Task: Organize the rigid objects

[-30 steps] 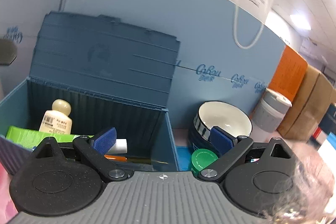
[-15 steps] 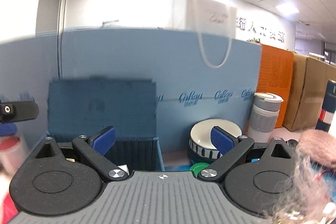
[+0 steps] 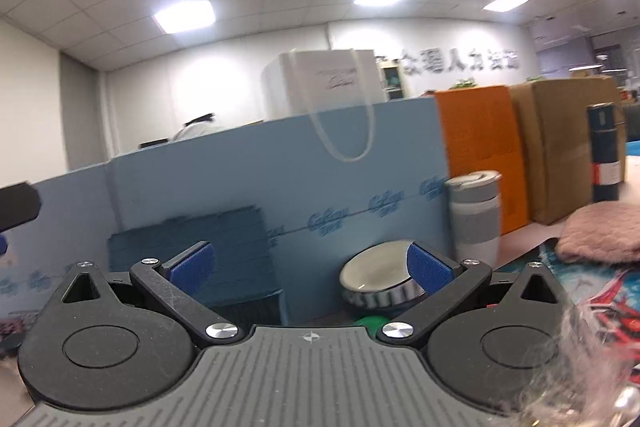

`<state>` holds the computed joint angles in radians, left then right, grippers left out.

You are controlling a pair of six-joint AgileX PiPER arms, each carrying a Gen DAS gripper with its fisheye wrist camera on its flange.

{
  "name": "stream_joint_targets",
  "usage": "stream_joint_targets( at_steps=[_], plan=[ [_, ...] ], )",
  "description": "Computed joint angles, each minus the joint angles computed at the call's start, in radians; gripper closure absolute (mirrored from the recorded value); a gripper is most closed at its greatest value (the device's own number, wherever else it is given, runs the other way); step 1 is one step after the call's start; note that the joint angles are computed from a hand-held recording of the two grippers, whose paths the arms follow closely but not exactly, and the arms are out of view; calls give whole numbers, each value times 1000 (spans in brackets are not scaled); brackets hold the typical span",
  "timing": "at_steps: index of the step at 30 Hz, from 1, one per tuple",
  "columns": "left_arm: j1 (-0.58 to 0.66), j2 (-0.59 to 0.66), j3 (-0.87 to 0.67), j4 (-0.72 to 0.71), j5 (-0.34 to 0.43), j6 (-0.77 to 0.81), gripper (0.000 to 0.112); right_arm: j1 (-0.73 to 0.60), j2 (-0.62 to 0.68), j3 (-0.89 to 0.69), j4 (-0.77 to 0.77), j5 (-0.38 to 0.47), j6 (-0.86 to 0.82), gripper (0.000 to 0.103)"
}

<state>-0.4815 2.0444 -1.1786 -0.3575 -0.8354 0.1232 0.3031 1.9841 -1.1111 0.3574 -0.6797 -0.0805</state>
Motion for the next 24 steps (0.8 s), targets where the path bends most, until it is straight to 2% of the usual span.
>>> stream_joint_targets(
  at_steps=[2,5,7,10,12,14,16,18,19,21,22,24],
  plan=[
    [-1,9,11,10,7,18,9,4,15,9,-50,-13,30,0],
    [-5,40,37,-8,-49,21,9,17,36,30,-100,-57,42,0],
    [-28,80,37,-96,-128,40,9,22,55,30,-125,-72,53,0],
    [-51,163,27,-193,-291,38,9,52,91,-10,-29,-44,-56,0],
    [-44,206,9,-214,-351,22,9,62,124,-34,-9,-55,-95,0],
    [-17,217,4,-190,-340,-9,9,71,156,-50,3,-81,-108,0],
    [15,222,-11,-154,-268,-23,9,61,191,-72,-56,-103,-57,0],
    [18,246,-46,-209,-242,31,9,45,222,-109,-130,-86,7,0],
    [4,269,-83,-294,-251,95,9,41,235,-129,-147,-75,26,0],
    [-31,312,-136,-471,-327,186,9,41,256,-158,-154,-65,25,0],
    [-41,331,-154,-508,-357,197,9,47,264,-164,-143,-79,3,0],
    [-44,345,-167,-508,-380,211,9,64,283,-150,-111,-172,-31,0]
  ],
)
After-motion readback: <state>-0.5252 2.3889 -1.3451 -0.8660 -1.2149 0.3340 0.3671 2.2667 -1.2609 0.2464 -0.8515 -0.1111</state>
